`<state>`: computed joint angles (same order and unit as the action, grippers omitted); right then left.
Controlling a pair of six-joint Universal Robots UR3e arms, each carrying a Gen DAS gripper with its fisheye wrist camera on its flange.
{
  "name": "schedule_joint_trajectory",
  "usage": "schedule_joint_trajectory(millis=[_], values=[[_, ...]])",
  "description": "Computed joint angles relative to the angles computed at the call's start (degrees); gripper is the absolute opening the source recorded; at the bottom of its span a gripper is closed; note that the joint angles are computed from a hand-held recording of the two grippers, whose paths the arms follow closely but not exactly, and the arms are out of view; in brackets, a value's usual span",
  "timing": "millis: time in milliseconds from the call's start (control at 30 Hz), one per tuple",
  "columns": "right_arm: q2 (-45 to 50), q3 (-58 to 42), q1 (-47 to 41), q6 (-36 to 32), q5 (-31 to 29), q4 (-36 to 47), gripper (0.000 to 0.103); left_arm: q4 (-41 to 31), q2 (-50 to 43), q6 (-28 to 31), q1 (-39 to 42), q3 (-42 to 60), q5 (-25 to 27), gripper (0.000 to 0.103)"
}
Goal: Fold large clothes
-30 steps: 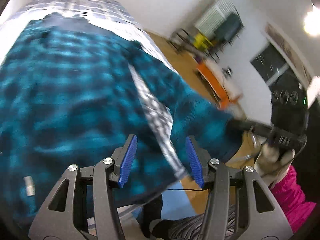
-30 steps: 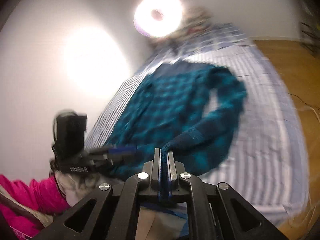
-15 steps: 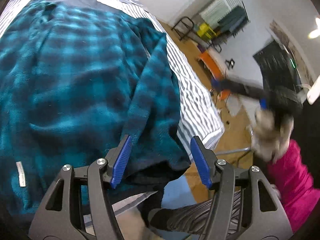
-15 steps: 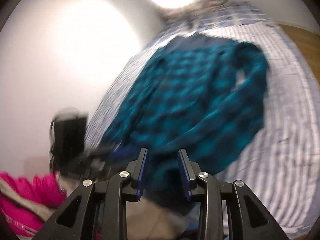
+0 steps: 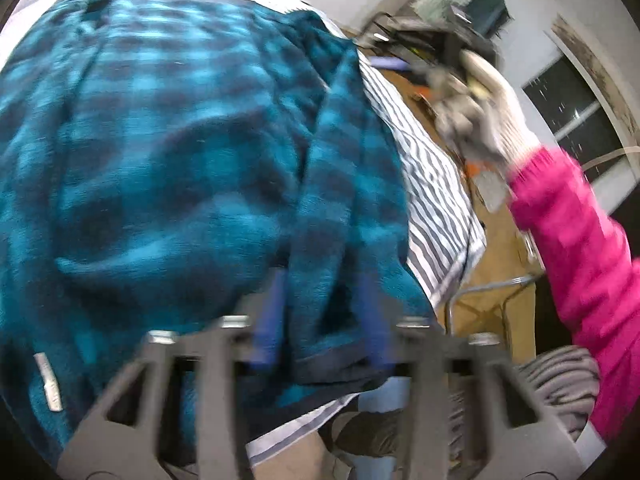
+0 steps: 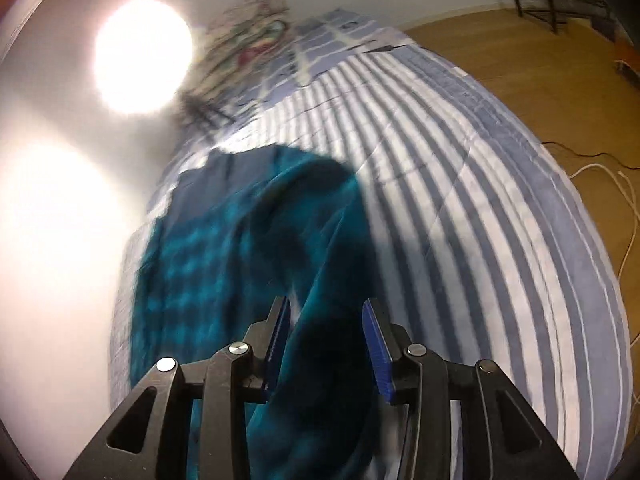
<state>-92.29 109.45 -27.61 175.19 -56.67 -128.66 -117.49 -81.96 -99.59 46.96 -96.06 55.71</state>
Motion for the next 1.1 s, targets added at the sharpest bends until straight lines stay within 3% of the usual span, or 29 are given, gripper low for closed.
schedule_joint_trajectory(millis=[33, 100, 133, 167, 267, 500, 700, 800, 933, 1100], values=[[3.59, -1.86, 1.00, 1.97, -1.14, -2.16, 0.040, -0.18, 0.48, 0.40, -0.08, -0.23, -0.07, 0.008], [7.26, -3.43, 1.43, 3.85, -0.25, -4.51, 0.037, -1.06, 0.34, 1.50, -0.12, -0.08, -0.83, 0.005], [8.93, -4.43, 1.98, 4.49, 0.19, -5.56, 0.015, -1.74, 0.20, 1.88, 0.08, 0.34, -1.11, 0.003], [10.35, -6.14, 3.07, 5.28, -1.23, -5.97, 0.008, -2.52, -0.05, 2.19, 0.32, 0.78, -1.37, 0.002], [11.50, -11.73, 8.38, 5.40, -8.94, -6.41, 0.005, -7.52, -1.29, 3.72, 2.02, 3.33, -2.02, 0.001], [15.12, -30.31, 23.79, 3.84, -29.06, 0.63, 0.004, -19.30, -3.17, 7.98, 5.71, 7.99, -1.62, 0.000], [32.98, -56.55, 36.90, 0.66, -36.87, 9.25, 0.004, -21.25, -4.47, 7.67, 8.92, 9.33, -0.82, 0.000], [42.44, -67.33, 39.85, 0.06, -37.66, 12.54, 0.004, -17.12, -5.61, 3.98, 9.54, 7.22, 0.00, 0.000], [52.84, -75.33, 40.75, 1.94, -33.88, 15.07, 0.006, -11.81, -6.65, -0.27, 9.78, 3.90, 1.75, 0.000], [50.97, -69.99, 40.66, 2.78, -32.02, 12.10, 0.020, -7.68, -6.05, -2.45, 8.91, 1.87, 2.93, 0.000]])
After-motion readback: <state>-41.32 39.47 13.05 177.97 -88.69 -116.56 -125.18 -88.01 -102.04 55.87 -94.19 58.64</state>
